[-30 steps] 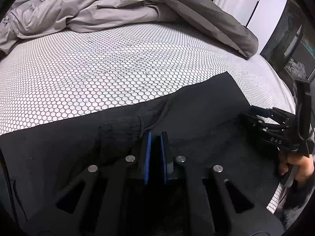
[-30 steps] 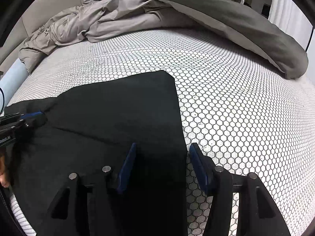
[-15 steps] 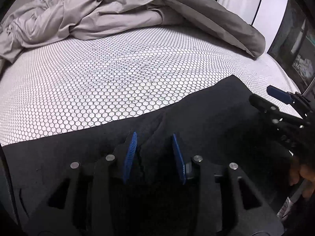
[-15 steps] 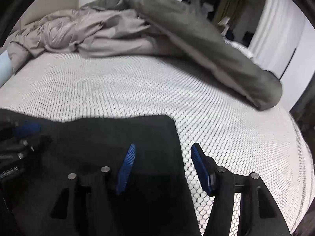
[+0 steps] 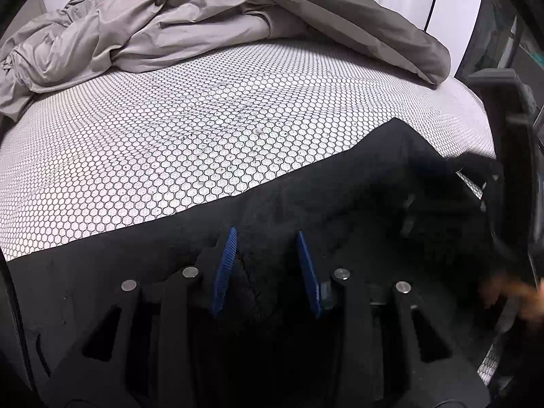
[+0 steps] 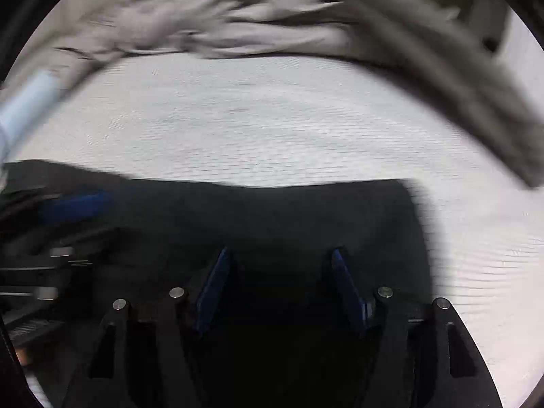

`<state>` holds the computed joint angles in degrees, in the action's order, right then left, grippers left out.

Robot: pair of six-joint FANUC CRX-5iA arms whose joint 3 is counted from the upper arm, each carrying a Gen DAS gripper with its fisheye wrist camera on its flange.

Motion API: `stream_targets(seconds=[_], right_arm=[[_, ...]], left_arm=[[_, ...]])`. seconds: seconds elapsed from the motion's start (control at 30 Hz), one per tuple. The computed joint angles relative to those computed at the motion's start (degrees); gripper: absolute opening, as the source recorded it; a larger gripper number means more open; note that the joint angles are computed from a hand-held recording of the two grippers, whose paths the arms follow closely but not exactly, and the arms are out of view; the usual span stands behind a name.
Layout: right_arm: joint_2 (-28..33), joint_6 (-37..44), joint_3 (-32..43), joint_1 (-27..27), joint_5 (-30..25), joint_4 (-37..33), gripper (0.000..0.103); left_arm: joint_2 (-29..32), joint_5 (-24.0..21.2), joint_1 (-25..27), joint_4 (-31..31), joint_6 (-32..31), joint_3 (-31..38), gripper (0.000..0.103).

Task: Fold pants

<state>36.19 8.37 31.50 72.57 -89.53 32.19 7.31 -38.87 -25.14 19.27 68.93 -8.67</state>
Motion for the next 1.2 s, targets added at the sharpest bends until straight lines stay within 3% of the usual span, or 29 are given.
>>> stream_targets(seconds=[0.03, 0.1, 0.17, 0.23, 0.27, 0.33, 0.43, 0.47, 0.5, 0.57, 0.6, 0.7, 0.77, 0.83, 0.93, 1.1, 1.2], right_arm=[[0.7, -1.0, 0.4, 0.1, -5.8, 0.9, 0.069], [-1.9, -7.0, -3.6, 0.2, -8.5, -0.1, 0.073], [-9.0, -15.8, -12.1, 1.4, -2.3, -0.3, 0.066], [-11.3, -19.2, -14.5, 3.4, -2.2, 3.1, 0.066], [-12.8, -19.4, -16.0, 4.8, -0.2, 5.5, 0.067], [-15.5, -19.9, -18.6, 6.8, 5.6, 7.8, 0.071], [-16.8, -15.4, -20.5, 7.6, 17.9, 5.5, 0.073], [-16.0, -12.8, -19.4, 7.7, 18.2, 3.5, 0.073], [-14.2, -9.1, -16.8, 7.5, 16.1, 0.8, 0.073], [-9.7, -2.8, -11.0, 6.9, 9.7, -3.1, 0.073], [-9.6, -2.5, -11.2, 7.5, 8.0, -3.0, 0.074], [-10.2, -4.2, -12.3, 9.5, 0.6, -1.4, 0.076], [-12.2, -8.0, -15.4, 10.5, -2.5, -1.7, 0.078], [-15.5, -13.5, -19.3, 11.5, -1.3, -2.1, 0.077], [-19.5, -18.0, -23.7, 15.1, 1.6, 1.4, 0.077], [-16.9, -12.2, -21.8, 16.5, 6.5, 5.8, 0.077], [-13.0, -6.4, -17.1, 15.6, 3.7, 1.9, 0.077]], left_arm=[[-0.2, 0.1, 0.1, -0.2, 0.6, -0.1, 0.034], [-0.8, 0.1, -0.2, -2.0, 2.7, 0.1, 0.034], [-2.4, 0.0, -0.6, -4.8, 6.0, 0.3, 0.034], [-5.6, 0.9, -0.6, -4.9, 8.3, -1.4, 0.034], [-7.5, 2.3, -0.6, -3.5, 7.6, -3.2, 0.035], [-11.5, 5.6, -0.9, 1.0, 3.1, -7.9, 0.050], [-13.2, 5.3, -1.8, 6.0, -1.7, -11.7, 0.059], [-13.0, 4.1, -1.8, 8.5, -3.8, -12.5, 0.059], [-12.3, 2.0, -1.7, 8.8, -4.1, -12.4, 0.059], [-11.4, -0.6, -2.0, 2.2, 1.4, -10.5, 0.059], [-11.7, -0.3, -1.8, 0.6, 1.8, -10.8, 0.060], [-13.4, 0.4, -0.3, 5.5, -3.4, -14.2, 0.064], [-15.0, 0.2, -0.3, -0.6, 3.1, -13.5, 0.064], [-16.9, 0.3, -0.6, -3.4, 6.9, -13.9, 0.064], [-20.7, 3.2, -1.3, 2.4, 3.2, -18.0, 0.064], [-20.5, 4.5, -6.9, -5.8, 7.7, -16.0, 0.064], [-18.4, 2.4, -7.4, -7.9, 9.7, -14.4, 0.064]])
